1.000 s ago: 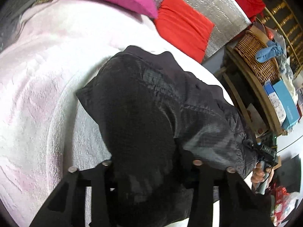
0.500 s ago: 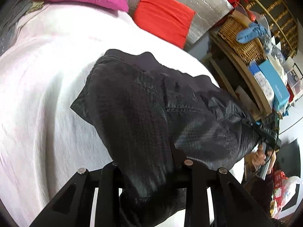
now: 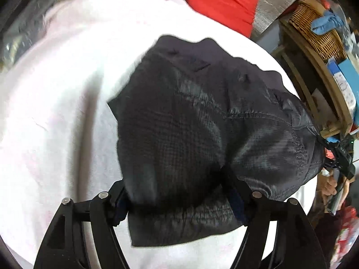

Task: Fold large clothes

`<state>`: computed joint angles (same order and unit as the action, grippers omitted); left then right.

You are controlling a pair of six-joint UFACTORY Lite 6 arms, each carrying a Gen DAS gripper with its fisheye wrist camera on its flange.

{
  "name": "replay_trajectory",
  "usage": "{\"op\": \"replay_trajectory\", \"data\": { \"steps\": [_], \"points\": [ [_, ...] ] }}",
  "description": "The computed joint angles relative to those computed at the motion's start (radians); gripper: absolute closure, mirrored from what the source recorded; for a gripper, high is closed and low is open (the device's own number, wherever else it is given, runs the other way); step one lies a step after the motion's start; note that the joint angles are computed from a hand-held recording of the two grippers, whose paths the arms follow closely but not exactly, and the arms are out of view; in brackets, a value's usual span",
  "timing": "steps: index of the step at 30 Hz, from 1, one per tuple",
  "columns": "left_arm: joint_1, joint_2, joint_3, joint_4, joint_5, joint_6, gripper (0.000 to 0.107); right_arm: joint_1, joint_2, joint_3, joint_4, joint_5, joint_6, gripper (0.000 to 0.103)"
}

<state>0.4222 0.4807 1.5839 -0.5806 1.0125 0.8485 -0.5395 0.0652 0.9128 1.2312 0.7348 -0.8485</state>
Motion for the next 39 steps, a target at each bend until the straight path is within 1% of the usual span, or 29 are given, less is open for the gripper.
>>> {"op": "replay_trajectory", "data": {
  "steps": [3, 5, 6, 8, 9, 11, 12, 15, 17, 18, 19, 21, 22, 24, 25, 27, 29, 30, 32, 33, 35, 37, 39],
  "points": [
    [0.056, -0.027, 0.017, -0.026, 0.022, 0.025, 0.033, -0.086, -0.113, -0.071, -0.037, -0.002, 0.014, 0.038],
    [0.083, -0.052, 0.010, -0.044, 0.015, 0.035, 0.033, -0.176, -0.233, -0.137, -0.041, -0.004, 0.004, 0.038],
    [0.110, -0.069, 0.001, -0.053, 0.010, 0.059, 0.033, -0.208, -0.269, -0.157, -0.030, 0.013, -0.010, 0.038],
    [0.125, -0.149, -0.066, -0.081, -0.040, 0.111, 0.033, -0.272, -0.349, -0.201, -0.008, 0.083, -0.045, 0.038],
    [0.120, -0.199, -0.109, -0.101, -0.070, 0.138, 0.033, -0.274, -0.384, -0.216, -0.011, 0.101, -0.046, 0.038],
    [0.110, -0.291, -0.194, -0.148, -0.109, 0.197, 0.033, -0.233, -0.474, -0.255, -0.020, 0.106, -0.039, 0.038],
    [0.098, -0.344, -0.248, -0.174, -0.130, 0.232, 0.033, -0.182, -0.519, -0.273, -0.025, 0.095, -0.029, 0.038],
    [0.000, -0.476, -0.394, -0.160, -0.242, 0.232, 0.033, -0.005, -0.587, -0.293, -0.052, 0.009, 0.029, 0.038],
    [-0.028, -0.514, -0.440, -0.132, -0.282, 0.220, 0.033, 0.151, -0.579, -0.285, -0.051, -0.074, 0.067, 0.038],
    [-0.055, -0.517, -0.456, -0.110, -0.305, 0.196, 0.033, 0.245, -0.556, -0.269, -0.051, -0.134, 0.088, 0.038],
    [-0.107, -0.506, -0.460, -0.076, -0.346, 0.140, 0.033, 0.304, -0.534, -0.256, -0.048, -0.174, 0.096, 0.038],
    [-0.174, -0.499, -0.490, 0.059, -0.443, 0.012, 0.033, 0.435, -0.457, -0.219, -0.051, -0.251, 0.116, 0.038],
    [-0.195, -0.498, -0.515, 0.112, -0.487, -0.035, 0.033, 0.473, -0.428, -0.204, -0.059, -0.273, 0.131, 0.039],
    [-0.218, -0.487, -0.534, 0.220, -0.522, -0.122, 0.033, 0.558, -0.368, -0.175, -0.084, -0.323, 0.180, 0.049],
    [-0.232, -0.457, -0.532, 0.314, -0.537, -0.201, 0.033, 0.596, -0.323, -0.152, -0.108, -0.340, 0.202, 0.057],
    [-0.231, -0.415, -0.528, 0.393, -0.553, -0.273, 0.032, 0.650, -0.232, -0.108, -0.167, -0.372, 0.266, 0.059],
    [-0.213, -0.399, -0.527, 0.379, -0.557, -0.247, 0.030, 0.671, -0.125, -0.049, -0.221, -0.370, 0.326, 0.060],
    [-0.203, -0.399, -0.532, 0.364, -0.562, -0.221, 0.030, 0.688, -0.071, -0.020, -0.279, -0.375, 0.382, 0.060],
    [-0.188, -0.399, -0.550, 0.358, -0.583, -0.188, 0.028, 0.695, -0.018, 0.000, -0.305, -0.377, 0.399, 0.059],
    [-0.185, -0.395, -0.557, 0.366, -0.592, -0.189, 0.027, 0.690, -0.006, -0.001, -0.267, -0.372, 0.368, 0.059],
    [-0.181, -0.398, -0.567, 0.379, -0.603, -0.196, 0.027, 0.679, 0.002, 0.009, -0.250, -0.354, 0.345, 0.059],
    [-0.182, -0.398, -0.550, 0.360, -0.587, -0.195, 0.027, 0.662, -0.020, 0.000, -0.240, -0.333, 0.333, 0.059],
    [-0.159, -0.397, -0.527, 0.313, -0.548, -0.148, 0.028, 0.617, -0.055, -0.006, -0.210, -0.281, 0.293, 0.059]
  ]
}}
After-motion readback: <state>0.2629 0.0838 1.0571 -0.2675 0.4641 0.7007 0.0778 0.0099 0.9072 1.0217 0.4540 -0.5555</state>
